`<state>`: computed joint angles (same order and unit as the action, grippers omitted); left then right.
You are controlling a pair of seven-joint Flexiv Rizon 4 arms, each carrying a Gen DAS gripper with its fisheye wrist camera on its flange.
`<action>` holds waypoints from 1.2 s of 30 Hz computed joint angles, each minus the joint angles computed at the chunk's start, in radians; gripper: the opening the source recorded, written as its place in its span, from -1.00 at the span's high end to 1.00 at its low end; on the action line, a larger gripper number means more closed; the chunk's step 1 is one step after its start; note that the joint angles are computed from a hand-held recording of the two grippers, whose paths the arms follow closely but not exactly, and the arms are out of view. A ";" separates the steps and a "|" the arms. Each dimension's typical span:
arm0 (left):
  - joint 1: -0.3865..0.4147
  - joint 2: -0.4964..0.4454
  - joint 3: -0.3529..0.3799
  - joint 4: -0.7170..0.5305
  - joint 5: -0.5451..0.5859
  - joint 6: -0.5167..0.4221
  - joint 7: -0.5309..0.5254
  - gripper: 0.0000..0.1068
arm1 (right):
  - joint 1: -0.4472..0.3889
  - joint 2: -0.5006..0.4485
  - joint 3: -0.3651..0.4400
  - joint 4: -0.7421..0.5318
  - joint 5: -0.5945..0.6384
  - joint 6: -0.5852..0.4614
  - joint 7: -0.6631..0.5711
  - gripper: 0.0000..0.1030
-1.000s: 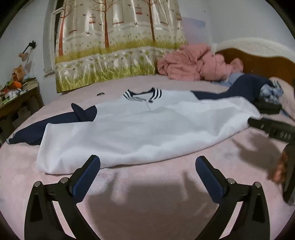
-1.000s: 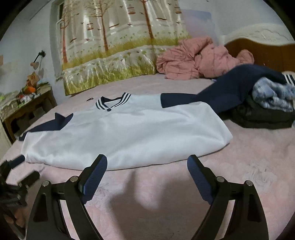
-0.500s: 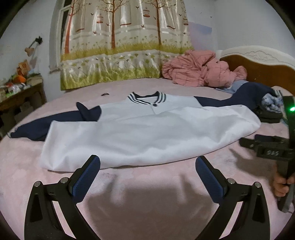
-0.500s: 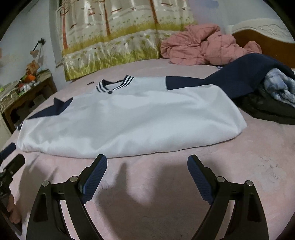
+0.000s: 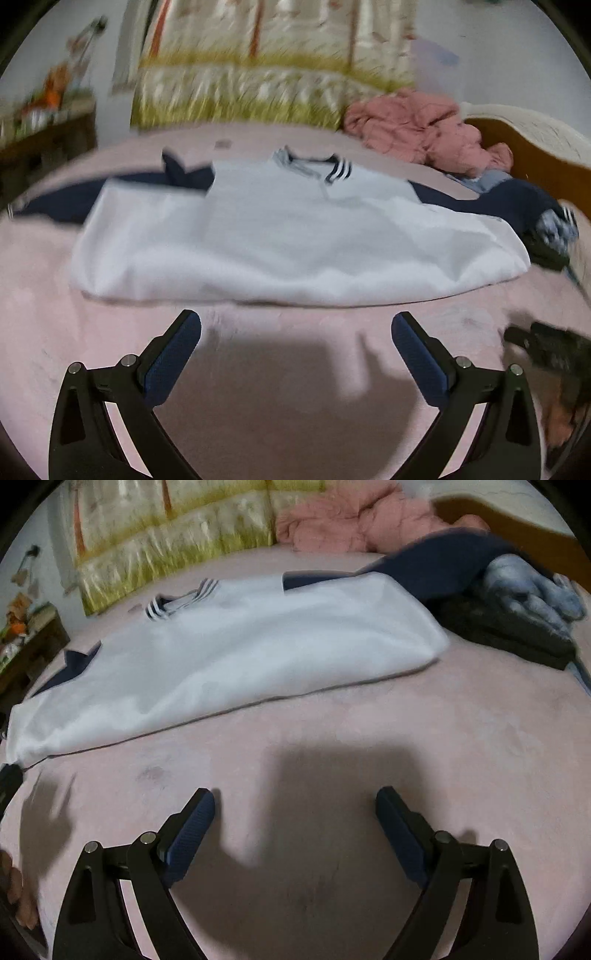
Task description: Fold large clothes
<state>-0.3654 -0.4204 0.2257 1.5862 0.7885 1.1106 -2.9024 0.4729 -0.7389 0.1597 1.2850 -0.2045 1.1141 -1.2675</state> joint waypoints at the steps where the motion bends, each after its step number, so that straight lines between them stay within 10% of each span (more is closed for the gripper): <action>1: 0.016 0.002 -0.006 0.016 -0.021 0.021 -0.004 -0.92 | -0.012 -0.003 0.031 -0.024 0.016 -0.054 -0.021 -0.78; 11: 0.069 -0.012 -0.033 0.070 -0.198 0.074 0.102 -0.92 | -0.022 -0.255 0.114 -0.493 0.218 -0.237 -0.124 -0.94; 21: 0.128 -0.077 -0.058 0.039 -0.471 0.056 0.267 -0.92 | -0.002 -0.307 0.079 -0.584 0.328 -0.218 -0.148 -0.94; 30: 0.216 -0.055 -0.117 0.258 -0.591 0.538 0.249 -0.92 | -0.012 -0.310 0.091 -0.595 0.370 -0.201 -0.149 -0.88; 36: 0.174 -0.048 -0.091 0.268 -0.713 0.504 0.257 -0.92 | -0.021 -0.304 0.094 -0.585 0.372 -0.202 -0.160 -0.88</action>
